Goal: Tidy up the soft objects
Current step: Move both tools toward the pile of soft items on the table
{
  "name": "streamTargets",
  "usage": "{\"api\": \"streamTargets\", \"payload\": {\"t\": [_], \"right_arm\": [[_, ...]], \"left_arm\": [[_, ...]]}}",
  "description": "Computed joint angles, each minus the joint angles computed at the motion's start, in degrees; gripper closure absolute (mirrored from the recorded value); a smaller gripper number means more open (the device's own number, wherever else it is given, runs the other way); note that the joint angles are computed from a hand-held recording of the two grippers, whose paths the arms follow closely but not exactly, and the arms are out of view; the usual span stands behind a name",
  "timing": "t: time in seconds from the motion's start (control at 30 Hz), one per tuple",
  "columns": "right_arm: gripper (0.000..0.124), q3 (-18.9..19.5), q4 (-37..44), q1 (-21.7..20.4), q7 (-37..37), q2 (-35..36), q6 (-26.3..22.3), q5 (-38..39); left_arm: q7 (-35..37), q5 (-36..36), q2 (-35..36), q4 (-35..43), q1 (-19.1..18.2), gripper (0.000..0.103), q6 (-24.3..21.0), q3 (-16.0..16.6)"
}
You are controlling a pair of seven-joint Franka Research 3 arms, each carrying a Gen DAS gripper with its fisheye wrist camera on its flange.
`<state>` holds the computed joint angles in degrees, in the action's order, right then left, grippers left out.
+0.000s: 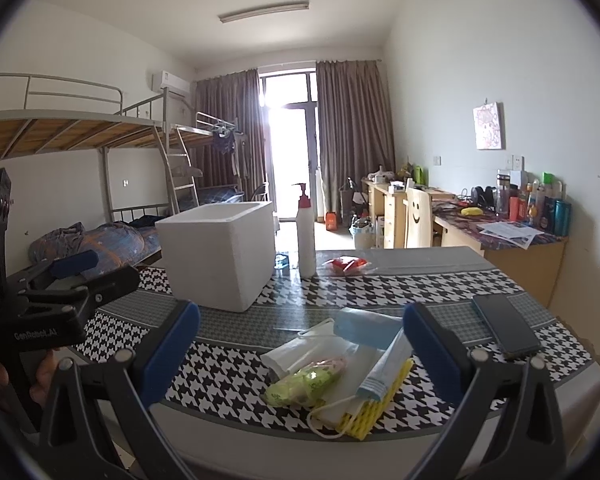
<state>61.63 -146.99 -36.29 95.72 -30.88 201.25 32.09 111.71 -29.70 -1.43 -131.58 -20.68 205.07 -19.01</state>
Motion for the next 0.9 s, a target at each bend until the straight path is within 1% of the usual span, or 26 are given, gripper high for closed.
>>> {"api": "streamTargets", "payload": {"t": [0.13,0.23,0.3,0.37,0.47,0.8,0.9], "right_arm": [[0.021,0.2,-0.3,-0.3,0.3,-0.5,-0.2,0.3],[0.021,-0.1,-0.3,0.0,0.6,-0.4,-0.3,0.0],[0.021,-0.1,-0.4,-0.1,0.7,-0.5,-0.2,-0.1],[0.021,-0.4,-0.4,0.1,0.7,-0.3,-0.2,-0.2],[0.021,-0.3,-0.3,-0.1,0.7,-0.5,-0.6,-0.2],[0.021,-0.1,-0.4,-1.2,2.4,-0.7,-1.1,-1.4],[0.021,-0.4,-0.3,-1.4,2.8,-0.3,-1.7,-2.1]], "left_arm": [[0.1,0.1,0.3,0.2,-0.1,0.001,0.2,0.2],[-0.8,1.4,0.2,0.2,0.0,0.001,-0.3,0.5],[0.5,0.0,0.5,0.5,-0.1,0.001,-0.3,0.3],[-0.7,1.3,0.4,0.4,-0.1,0.001,-0.8,0.6],[-0.4,1.1,0.4,0.5,-0.2,0.001,-1.1,0.5],[-4.0,6.0,1.3,1.8,-0.1,0.001,-3.4,1.2],[-1.6,3.8,2.3,3.0,-1.1,0.001,-4.2,1.6]]}}
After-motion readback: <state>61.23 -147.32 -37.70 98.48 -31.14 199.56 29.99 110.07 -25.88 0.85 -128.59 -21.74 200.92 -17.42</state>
